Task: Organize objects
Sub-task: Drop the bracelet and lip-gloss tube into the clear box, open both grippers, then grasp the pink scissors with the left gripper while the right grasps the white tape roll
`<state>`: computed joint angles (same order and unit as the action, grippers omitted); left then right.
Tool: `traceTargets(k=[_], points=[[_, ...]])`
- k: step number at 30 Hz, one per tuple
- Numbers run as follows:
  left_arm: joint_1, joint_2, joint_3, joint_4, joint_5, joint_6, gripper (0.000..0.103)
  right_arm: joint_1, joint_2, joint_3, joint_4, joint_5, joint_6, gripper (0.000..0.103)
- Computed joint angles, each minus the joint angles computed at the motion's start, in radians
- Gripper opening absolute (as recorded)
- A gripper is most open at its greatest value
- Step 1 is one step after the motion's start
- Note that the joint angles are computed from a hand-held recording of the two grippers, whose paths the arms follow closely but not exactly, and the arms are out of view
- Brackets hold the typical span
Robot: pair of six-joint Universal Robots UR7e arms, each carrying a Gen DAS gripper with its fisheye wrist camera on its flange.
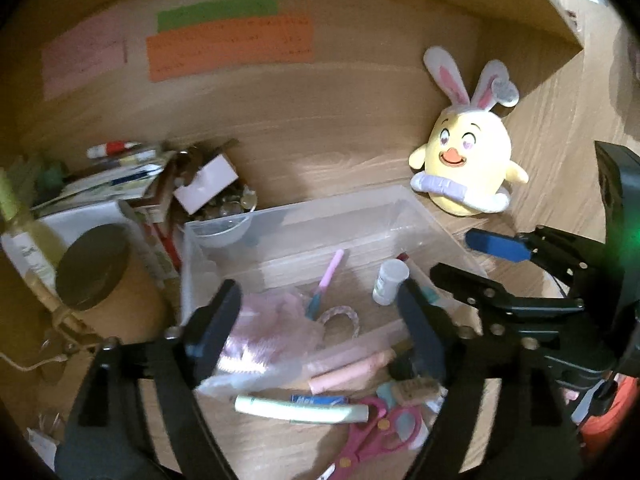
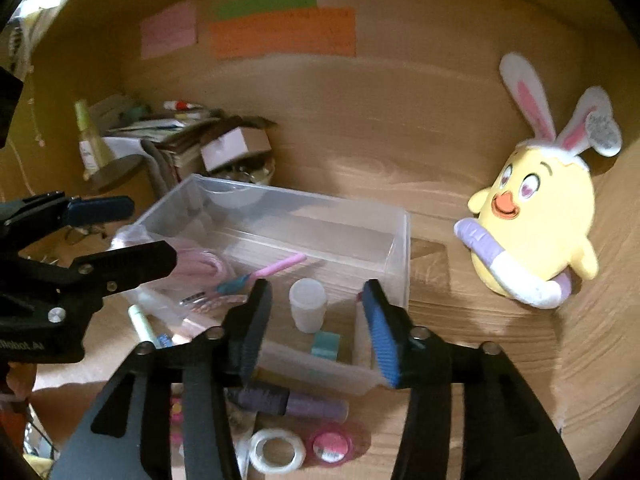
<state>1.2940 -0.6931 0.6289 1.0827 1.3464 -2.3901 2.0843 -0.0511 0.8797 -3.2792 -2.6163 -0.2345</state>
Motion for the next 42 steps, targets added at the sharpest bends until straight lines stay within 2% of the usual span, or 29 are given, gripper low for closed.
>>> traceTargets(k=[1, 4, 8, 12, 20, 23, 25, 29, 31, 37, 39, 42], points=[[0.003, -0.014, 0.016, -0.006, 0.002, 0.000, 0.090, 0.008, 0.000, 0.009, -0.024, -0.005, -0.017, 0.049], [0.014, -0.049, 0.060, -0.019, 0.001, -0.003, 0.091, 0.026, -0.008, 0.046, -0.068, -0.009, -0.035, 0.051], [0.039, -0.087, 0.119, -0.024, -0.011, 0.006, 0.091, 0.039, -0.033, 0.123, -0.101, 0.004, 0.000, 0.055], [0.061, -0.108, 0.173, -0.020, -0.030, 0.020, 0.091, 0.044, -0.052, 0.196, -0.083, 0.006, 0.076, 0.055], [0.103, -0.075, 0.211, 0.037, -0.075, 0.052, 0.090, 0.035, -0.077, 0.315, -0.004, 0.019, 0.253, 0.055], [0.109, -0.060, 0.215, 0.072, -0.072, 0.065, 0.077, 0.025, -0.085, 0.338, 0.030, 0.036, 0.298, 0.055], [0.109, -0.046, 0.208, 0.096, -0.070, 0.069, 0.064, 0.014, -0.094, 0.353, 0.052, 0.062, 0.333, 0.054], [0.107, -0.052, 0.237, 0.077, -0.064, 0.094, 0.053, 0.003, -0.097, 0.357, 0.076, 0.095, 0.361, 0.046], [0.107, -0.049, 0.237, 0.080, -0.055, 0.101, 0.042, -0.002, -0.097, 0.354, 0.084, 0.103, 0.369, 0.045], [0.100, -0.039, 0.231, 0.079, -0.058, 0.116, 0.041, -0.011, -0.093, 0.331, 0.117, 0.102, 0.385, 0.044], [0.100, -0.033, 0.223, 0.086, -0.055, 0.121, 0.040, -0.014, -0.091, 0.323, 0.120, 0.107, 0.380, 0.039], [0.099, -0.037, 0.234, 0.074, -0.049, 0.139, 0.023, -0.014, -0.086, 0.315, 0.116, 0.095, 0.376, 0.035]])
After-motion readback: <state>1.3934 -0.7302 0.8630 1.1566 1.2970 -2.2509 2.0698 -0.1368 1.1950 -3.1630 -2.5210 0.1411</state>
